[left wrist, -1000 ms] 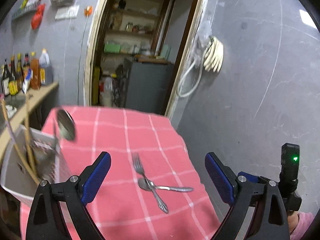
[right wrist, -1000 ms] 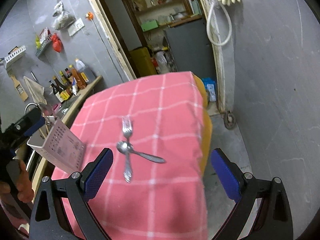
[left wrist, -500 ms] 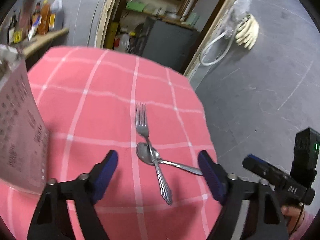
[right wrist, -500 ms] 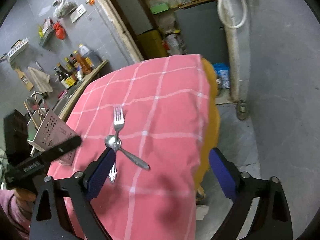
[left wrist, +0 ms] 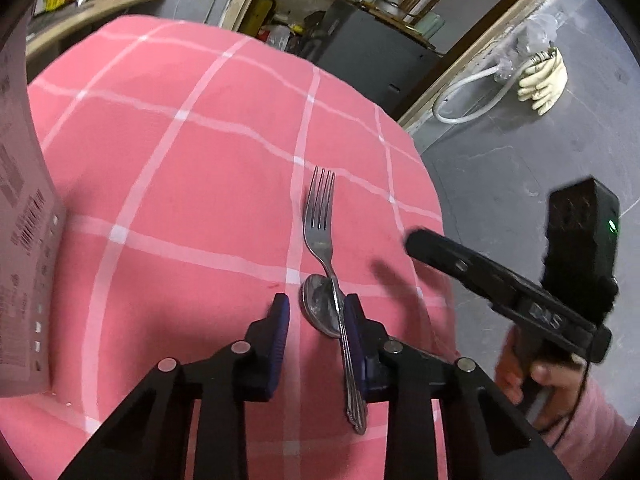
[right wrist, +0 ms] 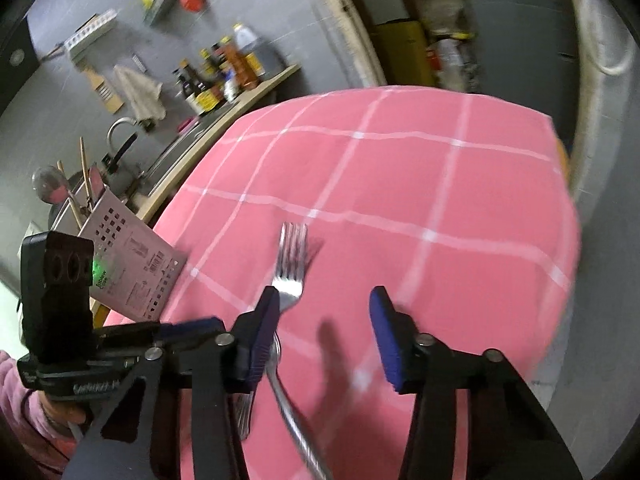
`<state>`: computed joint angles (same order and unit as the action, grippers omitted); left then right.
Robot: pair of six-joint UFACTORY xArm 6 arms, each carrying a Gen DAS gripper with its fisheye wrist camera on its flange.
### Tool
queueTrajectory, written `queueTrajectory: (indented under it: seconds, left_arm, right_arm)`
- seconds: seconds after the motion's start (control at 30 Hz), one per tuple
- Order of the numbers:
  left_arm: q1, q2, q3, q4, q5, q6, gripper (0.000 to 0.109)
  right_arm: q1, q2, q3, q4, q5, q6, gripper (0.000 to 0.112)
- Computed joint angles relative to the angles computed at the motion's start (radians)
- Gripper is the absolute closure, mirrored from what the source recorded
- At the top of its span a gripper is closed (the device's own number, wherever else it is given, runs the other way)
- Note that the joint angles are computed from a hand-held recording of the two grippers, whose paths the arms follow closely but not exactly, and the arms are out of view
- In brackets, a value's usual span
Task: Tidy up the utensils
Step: 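Close the right tool on the silver fork while the left tool grasps the spoon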
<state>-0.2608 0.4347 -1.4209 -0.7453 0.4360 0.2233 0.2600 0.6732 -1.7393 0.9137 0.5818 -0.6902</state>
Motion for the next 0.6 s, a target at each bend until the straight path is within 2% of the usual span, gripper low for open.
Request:
queueTrajectory:
  seconds: [0.1, 0.23, 0.3, 0.47, 0.6]
  left_arm:
    - [0.005, 0.021, -0.023, -0.03, 0.026, -0.005, 0.092]
    - [0.009, 0.041, -0.043, -0.06, 0.053, -0.014, 0.093]
    - [0.011, 0.049, -0.05, -0.061, 0.059, -0.029, 0.098]
    - [0.018, 0.053, -0.05, -0.089, 0.07, -0.027, 0.099]
    - [0.02, 0.071, -0.077, -0.072, 0.081, -0.058, 0.103]
  right_arm:
    - [-0.004, 0.085, -0.13, -0.029, 0.086, 0.002, 0.075]
    - [-0.015, 0.202, -0.31, -0.053, 0.2, 0.009, 0.076]
    - [-0.019, 0.251, -0.387, -0.059, 0.248, 0.012, 0.076]
    - [-0.029, 0.41, -0.638, -0.074, 0.368, 0.061, 0.076]
    - [-0.034, 0.521, -0.826, -0.103, 0.434, 0.114, 0.091]
